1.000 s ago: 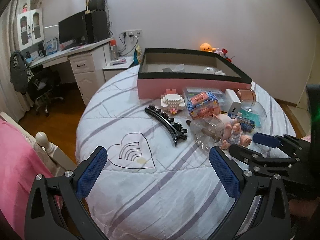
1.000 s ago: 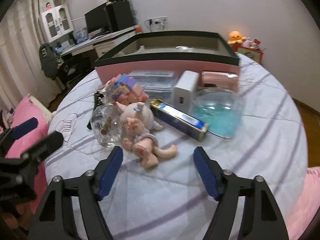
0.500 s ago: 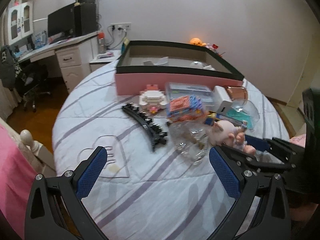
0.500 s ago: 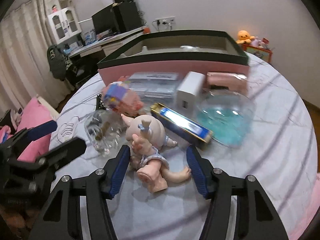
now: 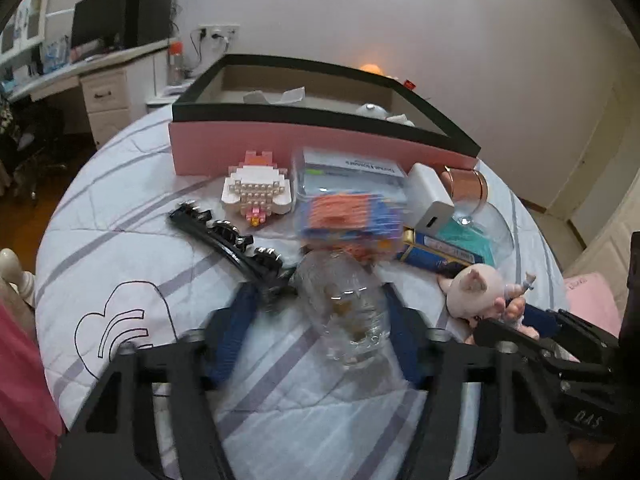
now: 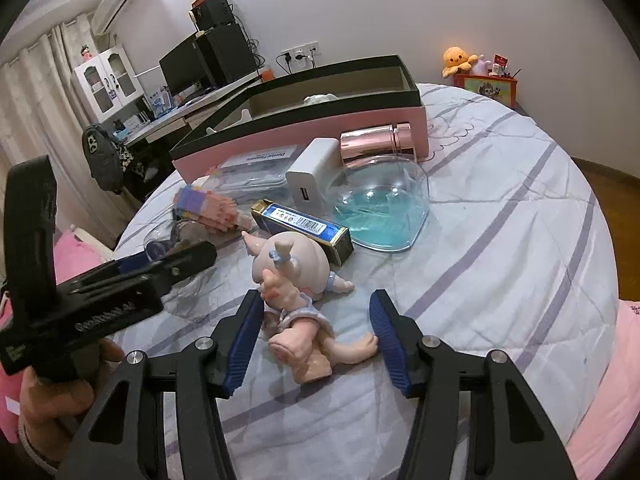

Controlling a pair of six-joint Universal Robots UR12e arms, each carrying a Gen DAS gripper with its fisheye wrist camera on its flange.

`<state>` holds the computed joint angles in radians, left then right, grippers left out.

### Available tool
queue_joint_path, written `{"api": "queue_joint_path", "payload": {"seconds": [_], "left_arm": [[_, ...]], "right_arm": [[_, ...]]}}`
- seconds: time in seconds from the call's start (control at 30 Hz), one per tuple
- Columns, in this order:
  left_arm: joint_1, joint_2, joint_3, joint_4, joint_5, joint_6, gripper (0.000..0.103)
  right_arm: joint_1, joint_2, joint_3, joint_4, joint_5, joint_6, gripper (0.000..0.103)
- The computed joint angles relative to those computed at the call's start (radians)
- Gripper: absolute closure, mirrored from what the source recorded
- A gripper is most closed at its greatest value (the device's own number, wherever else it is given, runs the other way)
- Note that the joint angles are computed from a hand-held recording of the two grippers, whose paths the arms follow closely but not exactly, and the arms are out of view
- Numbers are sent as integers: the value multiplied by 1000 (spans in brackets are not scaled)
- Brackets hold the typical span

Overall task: Organize rigid objects
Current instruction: 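Grasp the glass bottle with left tool while right tool grasps pink doll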

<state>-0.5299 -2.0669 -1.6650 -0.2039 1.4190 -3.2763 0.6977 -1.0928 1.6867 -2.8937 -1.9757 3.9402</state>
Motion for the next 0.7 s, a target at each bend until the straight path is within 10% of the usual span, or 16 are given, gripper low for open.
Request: {"api": "queue_joint_path", "payload": {"seconds": [0.07, 0.27, 0.4, 0.43, 0.5, 0.7], "left_arm": [[9, 4, -10, 9, -19, -1, 69], [16, 21, -28, 11, -10, 39, 68], [7, 4, -9, 26, 55, 28, 26], [10, 0, -4, 30, 47, 28, 27], [18, -4, 4, 11, 7, 34, 66], [22, 14, -33, 43, -33, 49, 73]], "right_arm": [[1, 0, -1, 4, -5, 1, 47], [9, 2, -13, 28, -13, -12, 53], [8, 12, -37, 63, -18, -32, 53], [10, 16, -44, 74, -22, -35, 53], [10, 25, -62, 101, -33, -49, 52], [17, 33, -72, 110, -47, -69, 52]]}}
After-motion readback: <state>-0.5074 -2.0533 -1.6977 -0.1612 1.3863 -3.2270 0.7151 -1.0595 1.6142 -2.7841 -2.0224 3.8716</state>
